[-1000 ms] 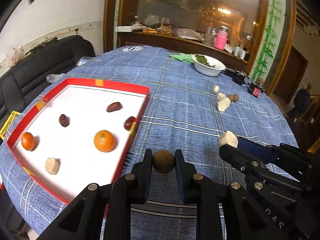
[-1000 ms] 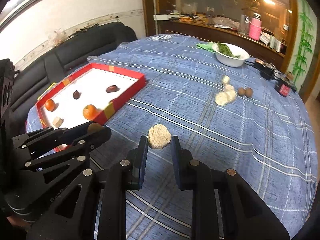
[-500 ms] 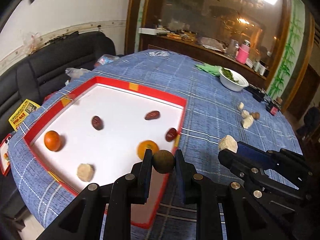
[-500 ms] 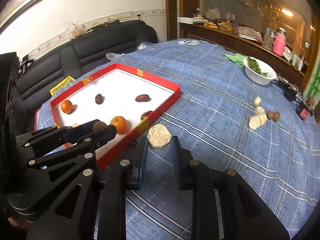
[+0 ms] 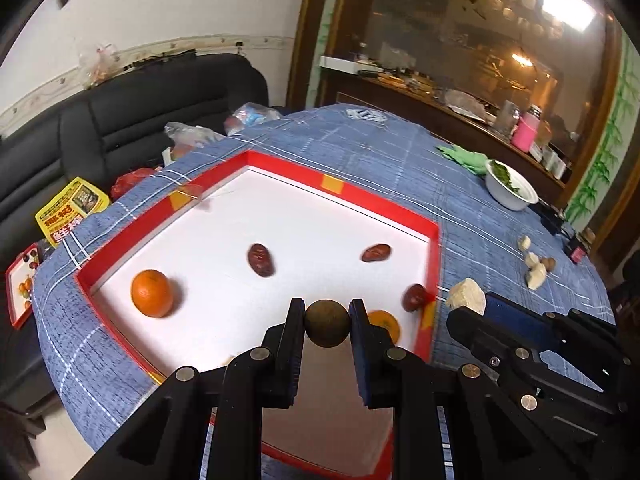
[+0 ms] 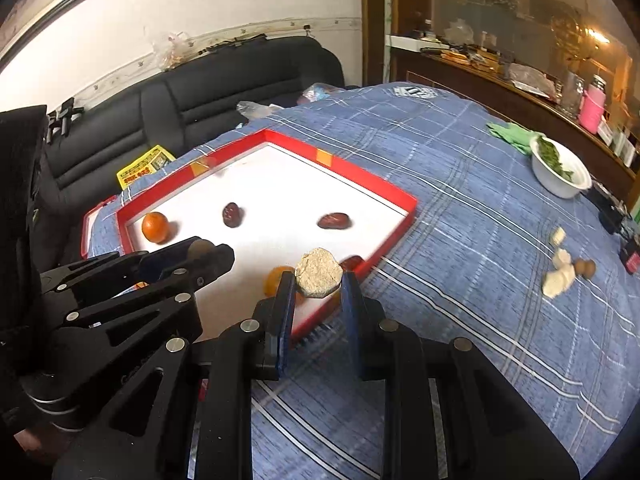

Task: Organize fruits
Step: 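Carry the tan cube and longan in both grippers over the tray, then open both grippers to drop the tan cube and longan into the tray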

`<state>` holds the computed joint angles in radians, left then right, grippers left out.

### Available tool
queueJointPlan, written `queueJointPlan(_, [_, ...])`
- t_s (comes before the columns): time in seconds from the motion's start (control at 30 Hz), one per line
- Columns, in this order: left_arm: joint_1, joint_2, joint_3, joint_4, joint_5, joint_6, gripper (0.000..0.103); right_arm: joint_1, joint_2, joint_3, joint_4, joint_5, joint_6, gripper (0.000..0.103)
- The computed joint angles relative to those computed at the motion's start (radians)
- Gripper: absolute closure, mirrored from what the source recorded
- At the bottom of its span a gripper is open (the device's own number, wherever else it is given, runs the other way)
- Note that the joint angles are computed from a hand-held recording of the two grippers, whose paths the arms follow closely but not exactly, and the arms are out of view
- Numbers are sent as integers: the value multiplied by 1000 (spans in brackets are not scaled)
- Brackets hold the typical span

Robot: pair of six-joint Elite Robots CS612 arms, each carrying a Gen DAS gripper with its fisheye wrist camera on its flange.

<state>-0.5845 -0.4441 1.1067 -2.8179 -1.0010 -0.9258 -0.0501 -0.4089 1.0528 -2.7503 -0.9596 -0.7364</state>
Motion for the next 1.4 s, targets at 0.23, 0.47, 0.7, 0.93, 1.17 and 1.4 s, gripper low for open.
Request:
queueJointPlan(0.23, [14,-4,5,35,20,-37,82,22,15,-36,36,-5,-16,80])
queueJointPlan(0.47, [26,-10,14,63,32,-68,82,42,45,-98,79,-25,-20,80])
queueJointPlan(0.7, [37,-10,11,97,35,-85,82,58,68,-149,117,-46,-27,80])
queueJointPlan(0.93, [43,-4,-6,130,36,-89,82,68,92,-196,150,-67,-31,80])
queueJointPlan(1.17, [49,2,-23,163,38,-94,82,79,108,-227,179,-81,-36,80])
queueJointPlan(1.4, [56,10,-42,197,36,-100,82,90,122,-253,199,-97,-38,80])
